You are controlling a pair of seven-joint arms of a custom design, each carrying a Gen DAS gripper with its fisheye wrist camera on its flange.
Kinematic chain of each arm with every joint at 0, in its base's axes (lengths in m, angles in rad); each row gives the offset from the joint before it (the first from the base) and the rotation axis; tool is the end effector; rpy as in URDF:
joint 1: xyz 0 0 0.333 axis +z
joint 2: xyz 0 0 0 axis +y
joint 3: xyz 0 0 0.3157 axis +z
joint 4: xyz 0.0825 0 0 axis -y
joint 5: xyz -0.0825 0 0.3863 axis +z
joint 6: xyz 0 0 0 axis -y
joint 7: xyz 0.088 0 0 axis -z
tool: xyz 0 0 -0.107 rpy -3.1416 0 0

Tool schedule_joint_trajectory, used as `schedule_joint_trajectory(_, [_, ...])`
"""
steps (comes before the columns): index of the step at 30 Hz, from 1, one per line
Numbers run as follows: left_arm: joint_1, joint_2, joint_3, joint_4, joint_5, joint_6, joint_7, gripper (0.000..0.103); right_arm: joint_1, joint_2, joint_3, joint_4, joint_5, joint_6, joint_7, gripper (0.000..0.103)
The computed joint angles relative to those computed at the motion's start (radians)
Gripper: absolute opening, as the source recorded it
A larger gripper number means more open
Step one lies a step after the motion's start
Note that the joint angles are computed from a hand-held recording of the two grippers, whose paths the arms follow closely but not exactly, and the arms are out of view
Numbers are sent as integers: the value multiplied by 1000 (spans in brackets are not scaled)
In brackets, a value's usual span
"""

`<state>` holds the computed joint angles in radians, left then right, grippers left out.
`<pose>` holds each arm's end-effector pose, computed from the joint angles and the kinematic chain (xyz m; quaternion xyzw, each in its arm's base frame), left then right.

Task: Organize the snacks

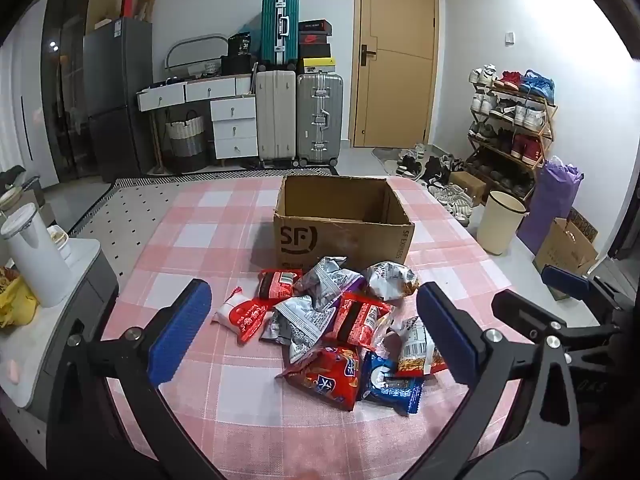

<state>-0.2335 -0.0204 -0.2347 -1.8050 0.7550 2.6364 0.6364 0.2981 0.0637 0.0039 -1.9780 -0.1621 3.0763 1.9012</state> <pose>0.5343 -0.2912 0.6376 -0.6042 0.6320 -0.3569 0.3288 0.5886 0.1970 0.5611 -0.6522 0.5741 -0.2625 0.4196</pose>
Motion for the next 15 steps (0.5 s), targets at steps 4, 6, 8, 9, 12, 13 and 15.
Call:
schedule_joint_trajectory(4, [0, 1, 4, -5, -41, 20, 10, 102, -2, 0, 5, 1, 18, -5, -14, 103])
schedule_joint_trajectory(6, [4, -10, 5, -22, -32, 31, 5, 102, -2, 0, 5, 0, 22, -2, -18, 103])
schedule_joint_trajectory(8, [7, -10, 5, -21, -34, 33, 7, 102, 1, 0, 0, 1, 9, -3, -7, 103])
schedule_joint_trajectory(9, [8, -9, 4, -20, -34, 32, 6, 102, 0, 0, 1, 1, 9, -3, -7, 103])
schedule_joint_trajectory(12, [9, -7, 3, -17, -30, 34, 7, 102, 2, 0, -2, 1, 0, -2, 1, 103])
schedule_joint_trajectory(13, [9, -7, 3, -18, -31, 35, 8, 102, -1, 0, 3, 0, 13, -1, -12, 103])
schedule_joint_trajectory(15, [10, -8, 3, -19, -32, 36, 8, 102, -1, 0, 2, 0, 13, -1, -13, 103])
